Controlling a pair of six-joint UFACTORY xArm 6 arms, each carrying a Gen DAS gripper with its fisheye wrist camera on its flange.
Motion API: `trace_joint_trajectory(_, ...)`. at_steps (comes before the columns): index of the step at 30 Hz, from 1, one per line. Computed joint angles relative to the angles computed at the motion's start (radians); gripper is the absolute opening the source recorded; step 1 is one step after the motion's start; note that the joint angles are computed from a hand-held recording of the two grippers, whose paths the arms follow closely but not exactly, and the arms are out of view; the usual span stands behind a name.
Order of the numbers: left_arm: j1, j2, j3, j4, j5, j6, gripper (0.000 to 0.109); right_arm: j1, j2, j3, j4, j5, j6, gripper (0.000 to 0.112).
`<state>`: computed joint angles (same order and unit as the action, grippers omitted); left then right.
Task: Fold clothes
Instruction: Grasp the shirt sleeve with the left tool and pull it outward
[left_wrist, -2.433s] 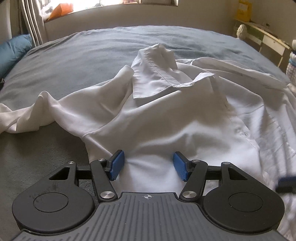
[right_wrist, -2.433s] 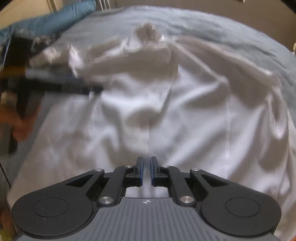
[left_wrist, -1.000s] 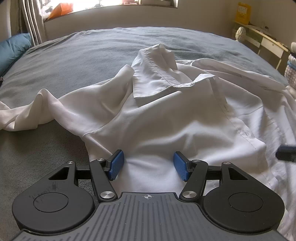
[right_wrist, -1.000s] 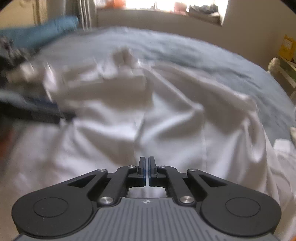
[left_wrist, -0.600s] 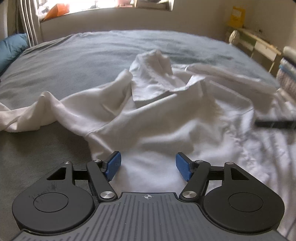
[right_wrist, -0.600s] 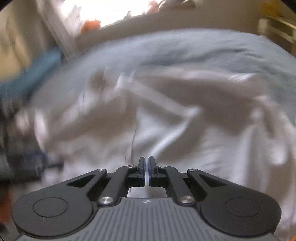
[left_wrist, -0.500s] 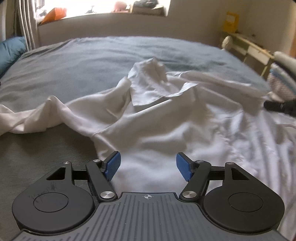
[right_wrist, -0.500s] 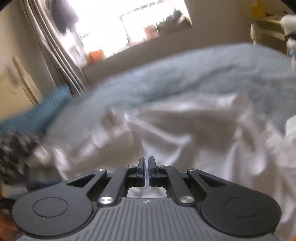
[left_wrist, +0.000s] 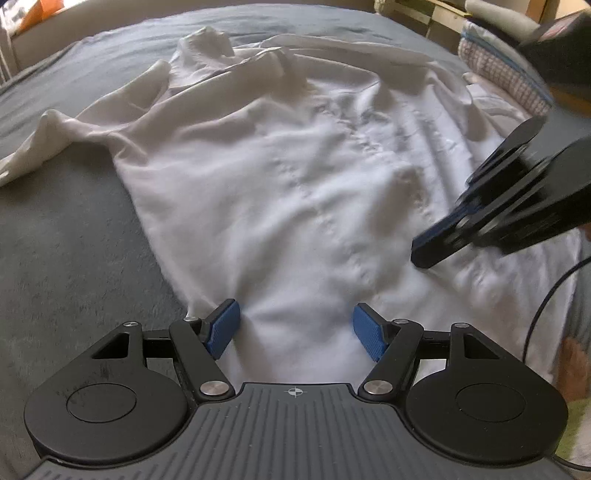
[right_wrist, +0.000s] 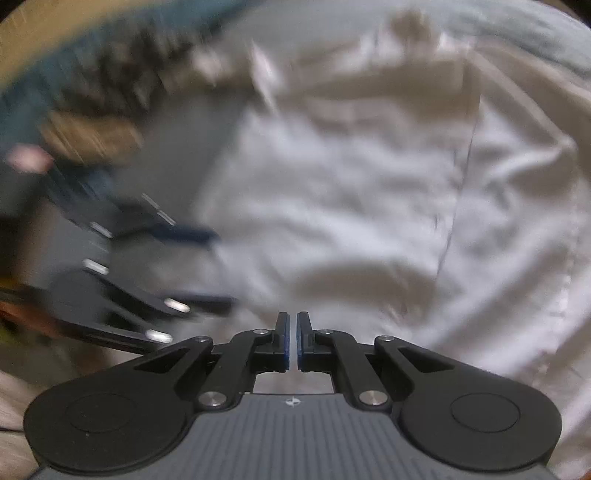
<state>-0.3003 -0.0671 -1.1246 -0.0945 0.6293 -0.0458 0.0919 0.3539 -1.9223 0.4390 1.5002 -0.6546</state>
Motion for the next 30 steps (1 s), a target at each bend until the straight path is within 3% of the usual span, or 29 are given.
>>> trace_joint_trajectory(4,0.032,-0.013,-0.014,-0.022,0.004,-0.008,0.068,0.007,0.004,-0.017,-0.02,-0.015,0.014,0.004)
trace_joint_trajectory(9,0.1,0.03,-0.094,0.005,-0.043,-0.065,0.068,-0.03,0.074,-0.18,0.096,-0.043,0.058,0.009)
trace_joint_trajectory(13,0.169,0.133,-0.199,0.101,-0.092,-0.288,0.069,-0.033,0.247,-0.42,0.127,-0.042,0.161,0.013)
trace_joint_trajectory(17,0.263,0.247,-0.295,-0.009,-0.131,-0.484,0.069,-0.027,0.367,-0.535,0.16,-0.034,0.276,0.013)
trace_joint_trajectory(22,0.326,0.406,-0.457,0.07,-0.151,-0.685,0.068,-0.025,0.463,-0.615,0.164,0.004,0.35,0.013)
trace_joint_trajectory(23,0.328,0.43,-0.488,0.124,-0.136,-0.727,0.065,-0.024,0.468,-0.611,0.165,0.004,0.355,0.013)
trace_joint_trajectory(25,0.331,0.481,-0.557,0.224,-0.099,-0.804,0.036,-0.026,0.476,-0.607,0.17,0.003,0.365,0.013)
trace_joint_trajectory(26,0.331,0.508,-0.594,0.27,-0.077,-0.838,0.016,-0.028,0.472,-0.593,0.177,-0.003,0.367,0.013)
trace_joint_trajectory(27,0.332,0.527,-0.616,0.315,-0.07,-0.872,0.009,-0.031,0.473,-0.589,0.184,-0.004,0.371,0.013)
trace_joint_trajectory(30,0.331,0.471,-0.539,0.503,-0.089,-1.052,0.005,-0.042,0.494,-0.614,0.209,0.011,0.39,0.013)
